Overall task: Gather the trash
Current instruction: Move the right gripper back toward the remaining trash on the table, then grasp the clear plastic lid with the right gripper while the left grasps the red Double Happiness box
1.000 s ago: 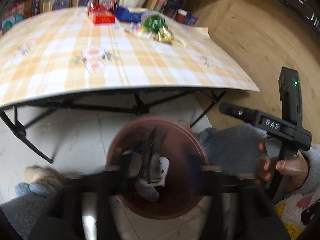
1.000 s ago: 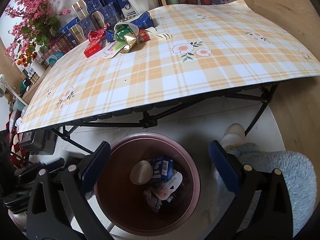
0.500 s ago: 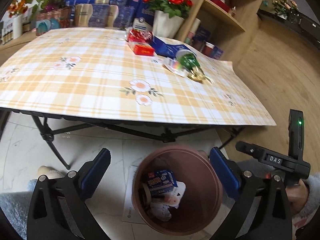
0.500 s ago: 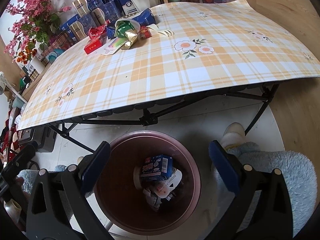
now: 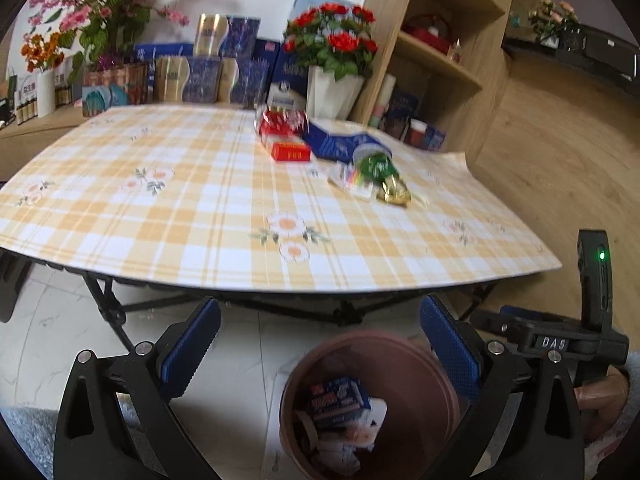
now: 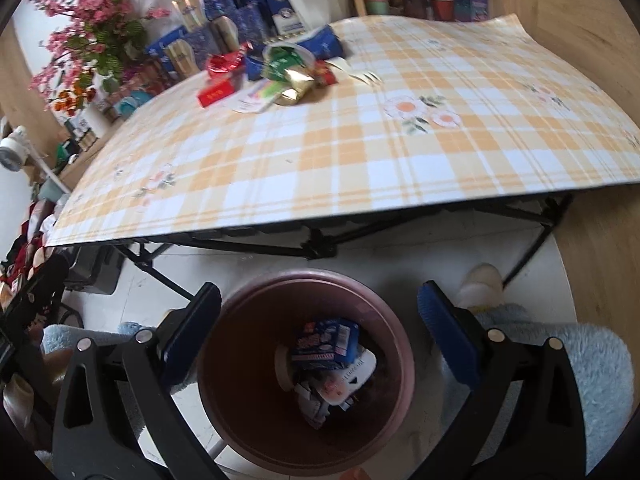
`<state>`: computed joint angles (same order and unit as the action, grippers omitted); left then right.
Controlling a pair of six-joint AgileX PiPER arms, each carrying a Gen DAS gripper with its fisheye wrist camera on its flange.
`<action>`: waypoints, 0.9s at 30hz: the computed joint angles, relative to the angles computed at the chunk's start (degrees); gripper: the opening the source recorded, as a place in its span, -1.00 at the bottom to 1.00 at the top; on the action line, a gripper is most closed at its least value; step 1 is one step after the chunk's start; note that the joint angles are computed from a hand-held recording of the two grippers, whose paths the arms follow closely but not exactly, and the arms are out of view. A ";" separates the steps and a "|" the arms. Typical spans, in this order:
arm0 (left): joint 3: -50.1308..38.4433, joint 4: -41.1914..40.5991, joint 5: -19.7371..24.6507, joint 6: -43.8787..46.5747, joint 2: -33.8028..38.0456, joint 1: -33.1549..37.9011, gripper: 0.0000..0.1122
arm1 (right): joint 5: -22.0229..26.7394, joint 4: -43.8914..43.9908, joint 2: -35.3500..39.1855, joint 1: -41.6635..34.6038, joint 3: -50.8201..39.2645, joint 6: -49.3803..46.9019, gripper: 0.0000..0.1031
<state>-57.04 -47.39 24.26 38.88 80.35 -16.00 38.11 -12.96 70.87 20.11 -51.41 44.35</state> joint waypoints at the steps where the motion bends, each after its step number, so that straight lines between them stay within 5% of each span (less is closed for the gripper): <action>1: 0.21 -1.41 -0.33 1.20 -0.14 0.28 0.73 | -0.34 -0.04 0.08 0.16 -0.12 -0.23 0.89; 8: -0.33 -2.39 -0.53 0.55 0.65 1.24 0.73 | -4.08 0.84 0.51 0.00 -1.02 -3.93 0.89; 15: -4.13 5.93 0.95 -6.91 3.36 1.16 0.73 | -4.80 9.34 3.03 -4.81 -4.64 -15.84 0.89; 19: -9.35 15.71 5.11 -15.72 6.37 1.48 0.73 | -1.78 7.61 6.48 -7.28 -10.34 -19.03 0.89; 27: -18.41 15.09 9.99 -17.78 11.78 5.91 0.73 | 3.27 16.17 18.40 -15.60 -28.20 -33.61 0.88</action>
<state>-75.45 -32.30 34.24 21.10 92.14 -10.09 41.38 3.21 89.27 4.51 -79.61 10.75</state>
